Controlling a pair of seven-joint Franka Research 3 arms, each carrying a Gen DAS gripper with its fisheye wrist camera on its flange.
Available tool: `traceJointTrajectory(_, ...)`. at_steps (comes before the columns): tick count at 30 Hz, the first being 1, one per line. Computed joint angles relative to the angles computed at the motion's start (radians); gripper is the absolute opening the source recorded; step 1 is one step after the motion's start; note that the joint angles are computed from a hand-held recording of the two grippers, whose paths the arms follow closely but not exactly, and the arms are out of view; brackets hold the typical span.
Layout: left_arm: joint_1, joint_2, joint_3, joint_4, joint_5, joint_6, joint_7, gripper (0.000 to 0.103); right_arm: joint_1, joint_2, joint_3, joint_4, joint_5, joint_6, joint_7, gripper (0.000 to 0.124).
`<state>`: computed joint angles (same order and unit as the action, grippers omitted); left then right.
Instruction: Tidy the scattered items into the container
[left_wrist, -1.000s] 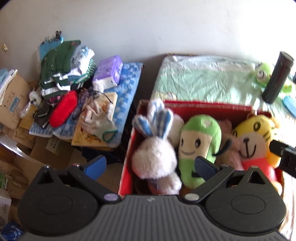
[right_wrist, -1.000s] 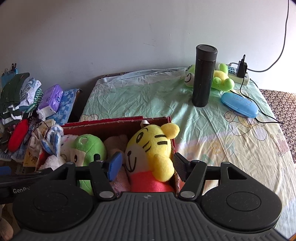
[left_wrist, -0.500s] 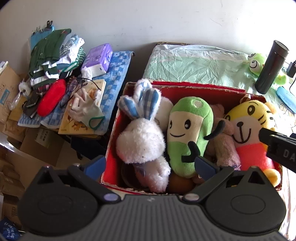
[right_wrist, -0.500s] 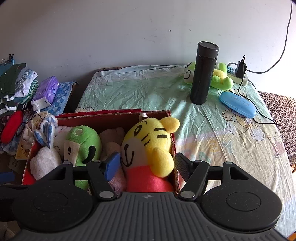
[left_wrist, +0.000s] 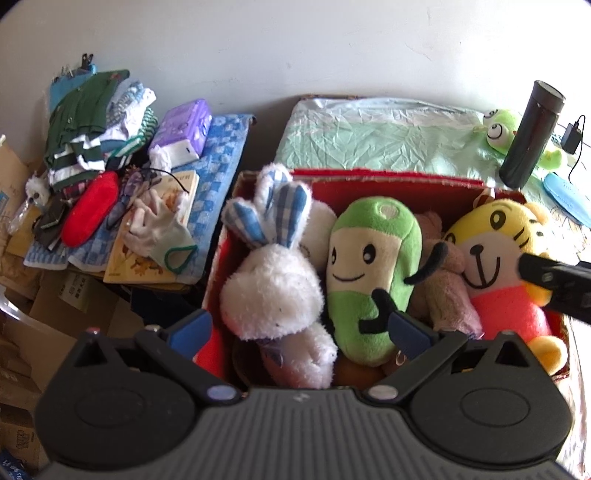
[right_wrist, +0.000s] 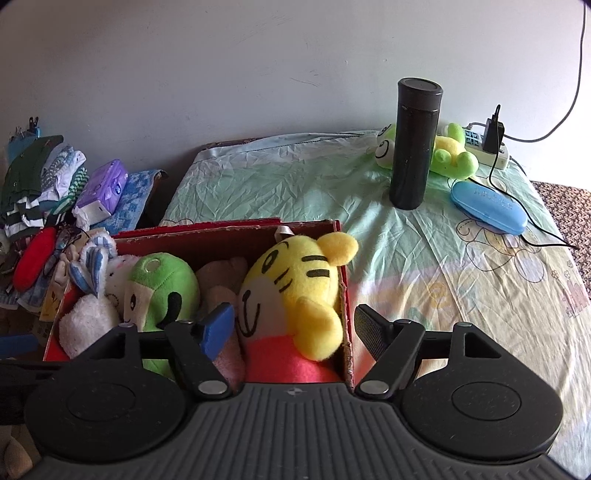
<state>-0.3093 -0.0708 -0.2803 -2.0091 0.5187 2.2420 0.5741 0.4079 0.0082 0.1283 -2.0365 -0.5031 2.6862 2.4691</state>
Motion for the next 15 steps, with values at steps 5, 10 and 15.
traceJointTrajectory(5,-0.004,0.010,-0.005,-0.002,0.023,0.001,0.000,0.101,-0.047,-0.073,0.004,-0.110,-0.130,0.099,0.108,0.074)
traceJointTrajectory(10,-0.010,0.027,0.001,0.009,-0.008,0.008,0.040,0.101,-0.092,-0.099,0.031,-0.153,-0.169,0.131,0.167,0.068)
traceJointTrajectory(15,-0.014,0.027,-0.001,0.006,-0.026,0.026,0.058,0.101,-0.089,-0.097,0.045,-0.164,-0.077,0.160,0.088,0.059)
